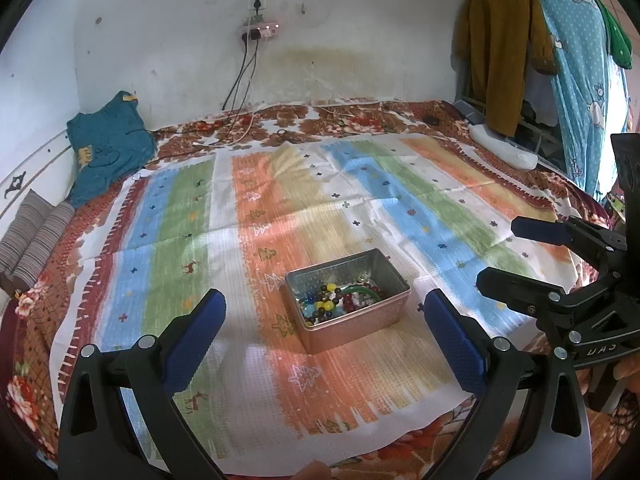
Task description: Organize jewelry
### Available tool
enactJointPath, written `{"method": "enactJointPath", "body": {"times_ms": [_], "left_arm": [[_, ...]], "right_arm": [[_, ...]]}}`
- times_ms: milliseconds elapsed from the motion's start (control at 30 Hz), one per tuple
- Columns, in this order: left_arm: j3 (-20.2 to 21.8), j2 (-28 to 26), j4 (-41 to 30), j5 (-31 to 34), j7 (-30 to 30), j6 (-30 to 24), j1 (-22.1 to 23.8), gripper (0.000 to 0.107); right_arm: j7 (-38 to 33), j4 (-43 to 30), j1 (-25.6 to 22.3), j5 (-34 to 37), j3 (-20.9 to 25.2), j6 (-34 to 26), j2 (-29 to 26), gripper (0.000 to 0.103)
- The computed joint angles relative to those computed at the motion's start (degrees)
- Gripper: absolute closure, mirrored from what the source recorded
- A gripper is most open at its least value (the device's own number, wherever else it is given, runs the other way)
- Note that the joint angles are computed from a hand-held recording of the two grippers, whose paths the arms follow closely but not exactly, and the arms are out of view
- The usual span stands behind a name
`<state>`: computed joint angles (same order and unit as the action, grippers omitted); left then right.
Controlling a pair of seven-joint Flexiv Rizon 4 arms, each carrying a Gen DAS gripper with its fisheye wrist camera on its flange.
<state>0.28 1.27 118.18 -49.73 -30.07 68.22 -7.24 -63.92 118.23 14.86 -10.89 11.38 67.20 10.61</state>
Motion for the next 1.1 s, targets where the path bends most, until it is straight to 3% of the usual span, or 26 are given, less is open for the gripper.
{"method": "enactJointPath", "body": {"times_ms": [600,867,1100], "left_arm": [[0.0,0.2,0.5,-0.7,0.6,0.4,-0.2,0.009],[0.0,-0.3,-0.5,2.1,-2.5,0.3,0.3,0.009],[-0.2,-0.4,-0.4,-1.5,0.4,0.1,0.0,0.009]], "right_arm": [[0.3,0.0,0.0,-0.3,0.0,0.0,0.0,0.006],[0.3,-0.1,0.0,-0.2,0.0,-0.2,0.0,0.006],[0.6,-0.2,0.0,-0.5,0.1,-0.5,-0.1,0.006]]}}
